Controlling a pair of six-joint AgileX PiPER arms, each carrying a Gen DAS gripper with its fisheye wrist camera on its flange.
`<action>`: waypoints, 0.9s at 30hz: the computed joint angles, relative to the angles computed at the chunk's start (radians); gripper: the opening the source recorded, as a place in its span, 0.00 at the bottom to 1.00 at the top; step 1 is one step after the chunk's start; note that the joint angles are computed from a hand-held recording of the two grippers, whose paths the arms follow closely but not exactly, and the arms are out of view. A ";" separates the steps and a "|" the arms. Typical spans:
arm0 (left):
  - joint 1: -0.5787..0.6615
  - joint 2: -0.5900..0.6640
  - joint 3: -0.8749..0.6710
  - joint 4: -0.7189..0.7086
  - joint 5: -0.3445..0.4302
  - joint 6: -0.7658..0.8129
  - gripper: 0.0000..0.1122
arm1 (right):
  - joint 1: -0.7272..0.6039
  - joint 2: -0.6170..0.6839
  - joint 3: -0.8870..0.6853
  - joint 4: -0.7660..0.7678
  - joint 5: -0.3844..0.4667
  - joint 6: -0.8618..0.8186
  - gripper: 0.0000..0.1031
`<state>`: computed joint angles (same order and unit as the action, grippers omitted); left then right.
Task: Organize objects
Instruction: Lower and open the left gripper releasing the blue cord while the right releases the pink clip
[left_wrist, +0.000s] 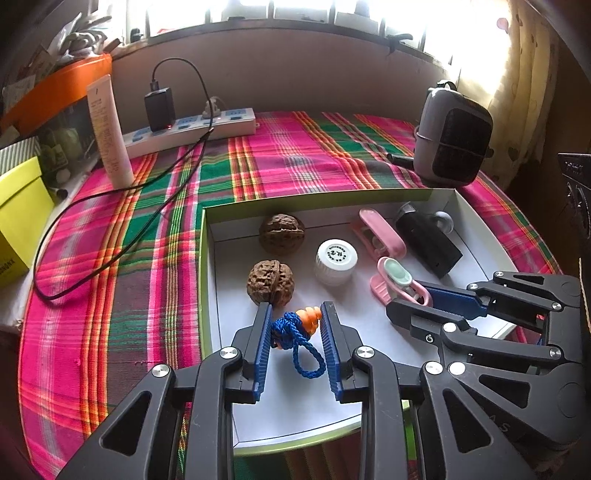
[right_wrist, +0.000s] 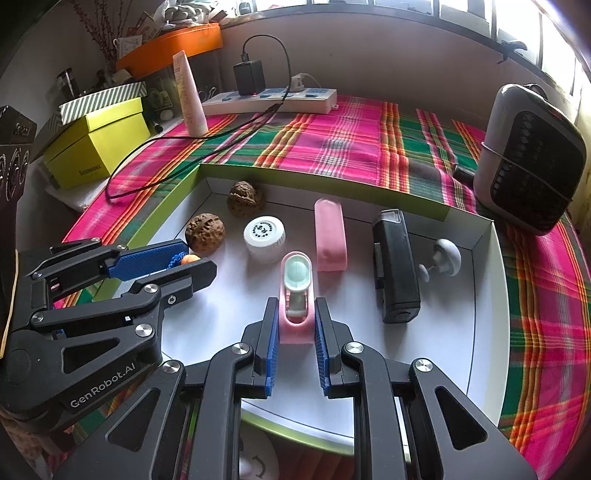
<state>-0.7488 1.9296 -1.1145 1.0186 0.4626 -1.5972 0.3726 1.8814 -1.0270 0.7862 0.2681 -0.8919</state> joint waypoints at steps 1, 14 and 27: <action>-0.001 0.000 -0.001 -0.002 0.001 0.001 0.22 | 0.000 0.000 0.000 -0.002 0.000 0.001 0.18; -0.006 -0.004 -0.001 -0.020 -0.002 0.014 0.25 | -0.002 -0.004 0.003 -0.031 0.000 0.022 0.18; -0.014 -0.029 0.016 -0.011 0.017 -0.009 0.30 | -0.001 -0.012 0.012 -0.056 -0.012 0.052 0.31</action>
